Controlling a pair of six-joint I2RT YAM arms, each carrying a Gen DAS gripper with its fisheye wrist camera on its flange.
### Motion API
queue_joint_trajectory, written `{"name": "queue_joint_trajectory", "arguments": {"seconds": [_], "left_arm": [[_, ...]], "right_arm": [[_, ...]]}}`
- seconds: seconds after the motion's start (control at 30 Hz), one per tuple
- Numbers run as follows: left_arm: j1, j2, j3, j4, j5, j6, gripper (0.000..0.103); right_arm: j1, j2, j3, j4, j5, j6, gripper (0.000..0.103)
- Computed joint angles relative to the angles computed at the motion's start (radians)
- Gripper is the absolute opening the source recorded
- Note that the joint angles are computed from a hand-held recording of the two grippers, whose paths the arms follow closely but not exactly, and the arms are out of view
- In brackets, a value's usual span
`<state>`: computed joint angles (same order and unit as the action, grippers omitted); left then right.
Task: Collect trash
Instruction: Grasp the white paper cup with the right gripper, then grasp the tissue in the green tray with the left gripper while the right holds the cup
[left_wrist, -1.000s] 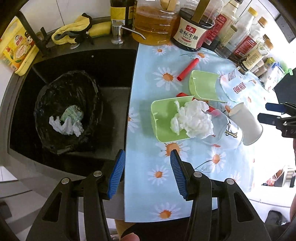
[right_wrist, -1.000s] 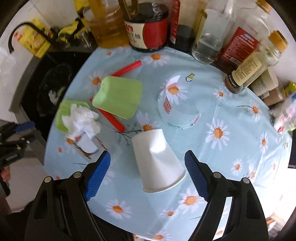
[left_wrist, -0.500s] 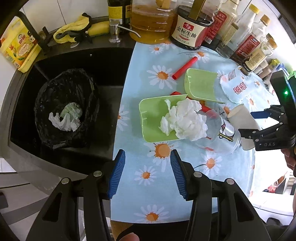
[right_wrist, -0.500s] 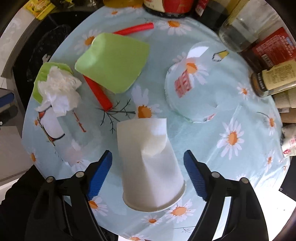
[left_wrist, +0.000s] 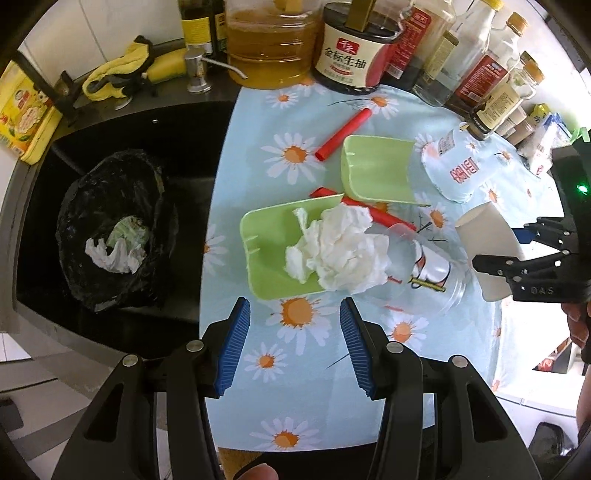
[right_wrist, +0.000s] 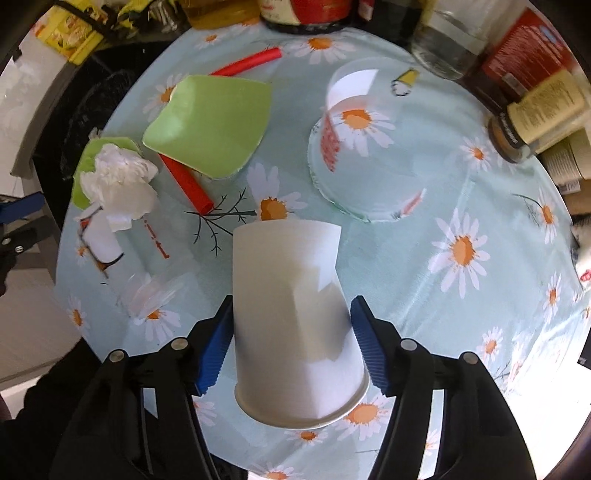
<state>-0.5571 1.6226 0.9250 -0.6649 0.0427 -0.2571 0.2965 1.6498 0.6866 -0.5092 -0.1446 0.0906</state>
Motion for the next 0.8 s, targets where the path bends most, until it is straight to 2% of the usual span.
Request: {"name": "queue_joint_trajectory", "arguments": {"seconds": [0.13, 0.23, 0.27, 0.53, 0.57, 0.63, 0.8], "left_arm": [[0.001, 0.062, 0.058, -0.014, 0.020, 0.022, 0.049], [-0.006, 0.114, 0.111, -0.025, 0.040, 0.040, 0.070], [-0.010, 0.129, 0.127, -0.025, 0.047, 0.046, 0.070], [-0.011, 0.245, 0.245, -0.026, 0.041, 0.054, 0.067], [-0.011, 0.263, 0.257, -0.029, 0.047, 0.054, 0.061], [-0.012, 0.301, 0.283, -0.045, 0.064, 0.054, 0.055], [-0.020, 0.383, 0.323, -0.060, 0.056, 0.046, 0.052]], "right_arm": [[-0.052, -0.124, -0.055, -0.027, -0.033, 0.003, 0.063], [-0.090, -0.212, -0.087, -0.061, -0.071, 0.008, 0.063], [-0.097, -0.247, -0.101, -0.073, -0.075, 0.015, 0.063], [-0.132, -0.411, -0.188, -0.126, -0.097, 0.029, 0.063], [-0.141, -0.427, -0.195, -0.136, -0.103, 0.025, 0.063], [-0.123, -0.428, -0.203, -0.125, -0.105, 0.046, 0.063], [-0.140, -0.427, -0.229, -0.108, -0.124, 0.032, 0.063]]}}
